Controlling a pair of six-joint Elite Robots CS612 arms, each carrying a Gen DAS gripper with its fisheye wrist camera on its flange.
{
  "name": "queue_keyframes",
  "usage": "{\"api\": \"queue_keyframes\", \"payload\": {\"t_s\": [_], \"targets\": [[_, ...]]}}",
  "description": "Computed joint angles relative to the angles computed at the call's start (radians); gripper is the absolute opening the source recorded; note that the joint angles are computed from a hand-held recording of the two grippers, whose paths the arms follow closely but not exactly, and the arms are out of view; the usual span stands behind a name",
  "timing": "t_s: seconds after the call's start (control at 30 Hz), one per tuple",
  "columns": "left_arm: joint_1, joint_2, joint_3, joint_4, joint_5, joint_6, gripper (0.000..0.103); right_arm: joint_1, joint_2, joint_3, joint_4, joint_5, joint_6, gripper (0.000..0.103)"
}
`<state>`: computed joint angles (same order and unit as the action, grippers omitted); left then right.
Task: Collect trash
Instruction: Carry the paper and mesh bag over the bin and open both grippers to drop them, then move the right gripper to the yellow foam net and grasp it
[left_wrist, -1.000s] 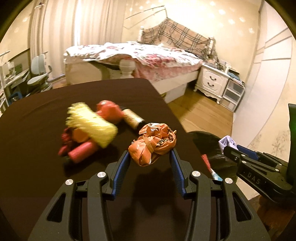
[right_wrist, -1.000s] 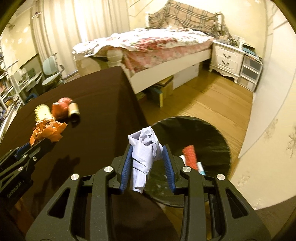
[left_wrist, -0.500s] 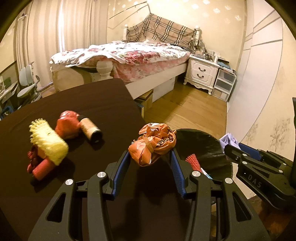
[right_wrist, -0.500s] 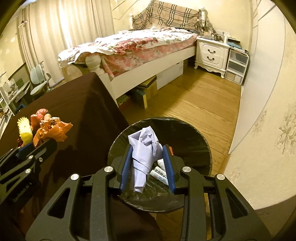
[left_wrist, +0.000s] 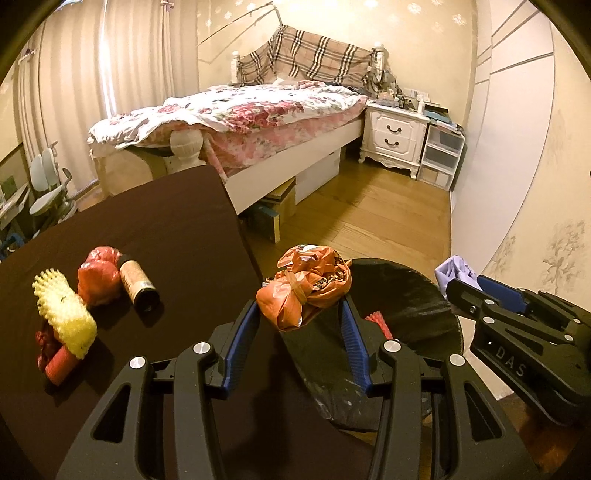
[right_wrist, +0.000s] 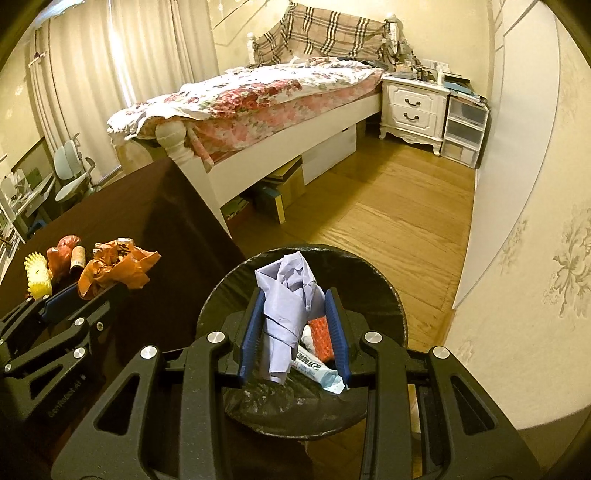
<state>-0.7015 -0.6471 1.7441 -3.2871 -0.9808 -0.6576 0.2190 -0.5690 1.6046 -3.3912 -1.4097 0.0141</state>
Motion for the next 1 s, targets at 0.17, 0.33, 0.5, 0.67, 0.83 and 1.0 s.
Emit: {"api": "queue_keyframes", "payload": {"t_s": [0.17, 0.33, 0.5, 0.67, 0.83, 1.0], "targets": [[0.0, -0.004, 0.002, 0.007, -0.002, -0.009, 0.073, -0.005, 0.0, 0.004, -0.013, -0.008, 0.017, 0.049], [-0.002, -0.012, 0.012, 0.014, -0.004, -0.027, 0.075, -0.005, -0.005, 0.012, -0.016, -0.012, 0.026, 0.05], [-0.006, -0.027, 0.042, -0.002, 0.008, -0.054, 0.076, -0.001, -0.009, 0.019, -0.024, -0.005, 0.016, 0.053], [-0.011, -0.048, 0.081, -0.009, 0.049, -0.08, 0.076, 0.015, -0.016, 0.025, -0.025, 0.01, 0.003, 0.055], [-0.012, -0.076, 0.137, 0.002, 0.093, -0.143, 0.076, 0.037, -0.021, 0.029, -0.015, 0.038, -0.023, 0.055], [-0.008, -0.105, 0.198, 0.027, 0.128, -0.223, 0.076, 0.065, -0.025, 0.028, -0.002, 0.07, -0.062, 0.055]]}}
